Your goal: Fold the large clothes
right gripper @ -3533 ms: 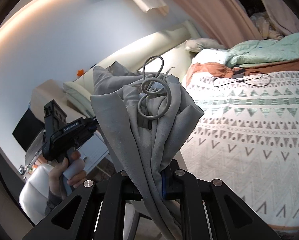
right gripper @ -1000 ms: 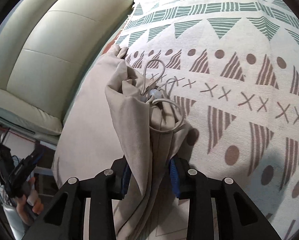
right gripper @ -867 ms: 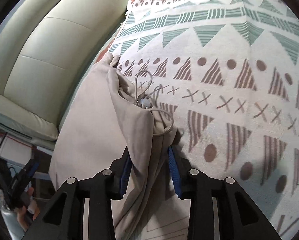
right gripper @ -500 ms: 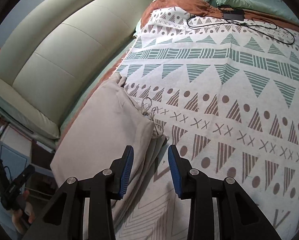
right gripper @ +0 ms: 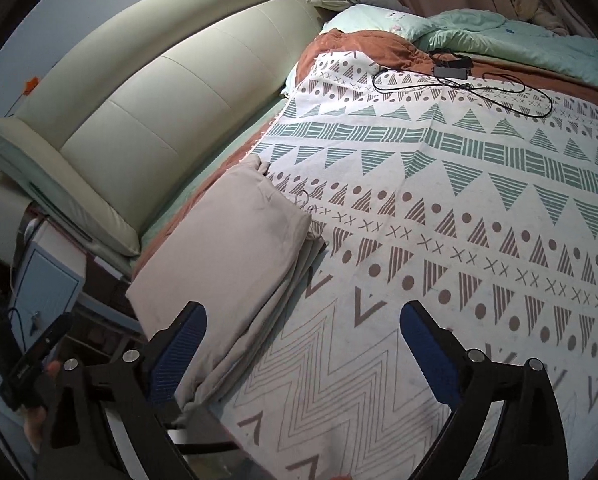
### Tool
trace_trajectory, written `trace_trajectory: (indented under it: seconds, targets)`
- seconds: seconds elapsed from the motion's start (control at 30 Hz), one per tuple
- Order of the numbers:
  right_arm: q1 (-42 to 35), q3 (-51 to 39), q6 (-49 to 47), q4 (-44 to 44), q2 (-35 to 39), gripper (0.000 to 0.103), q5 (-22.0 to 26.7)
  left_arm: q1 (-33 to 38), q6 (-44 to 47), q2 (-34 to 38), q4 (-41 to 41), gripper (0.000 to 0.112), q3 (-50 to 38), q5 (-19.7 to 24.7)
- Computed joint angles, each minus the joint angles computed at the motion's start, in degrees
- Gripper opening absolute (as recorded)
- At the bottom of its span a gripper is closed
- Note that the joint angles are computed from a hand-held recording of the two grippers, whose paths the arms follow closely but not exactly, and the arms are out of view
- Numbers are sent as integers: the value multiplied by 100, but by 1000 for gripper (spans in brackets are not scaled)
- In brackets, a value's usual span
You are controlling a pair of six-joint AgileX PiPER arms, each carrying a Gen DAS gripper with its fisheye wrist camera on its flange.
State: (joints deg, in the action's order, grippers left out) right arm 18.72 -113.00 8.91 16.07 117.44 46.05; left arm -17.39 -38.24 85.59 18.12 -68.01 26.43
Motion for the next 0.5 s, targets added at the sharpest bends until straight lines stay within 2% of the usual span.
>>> trace_trajectory:
  seconds: [0.13, 0.27, 0.5]
  targets:
    - [73, 1116, 124, -384, -925, 98, -368, -581, -1088, -383, 1072, 103, 243, 161]
    - [100, 2118, 207, -666, -1835, 98, -627, -1118, -1851, -781, 1704, 103, 478, 320]
    - [128, 3621, 623, -1296, -3332, 98, -959, -2343, -3068, -1237, 2924, 103, 669, 1140]
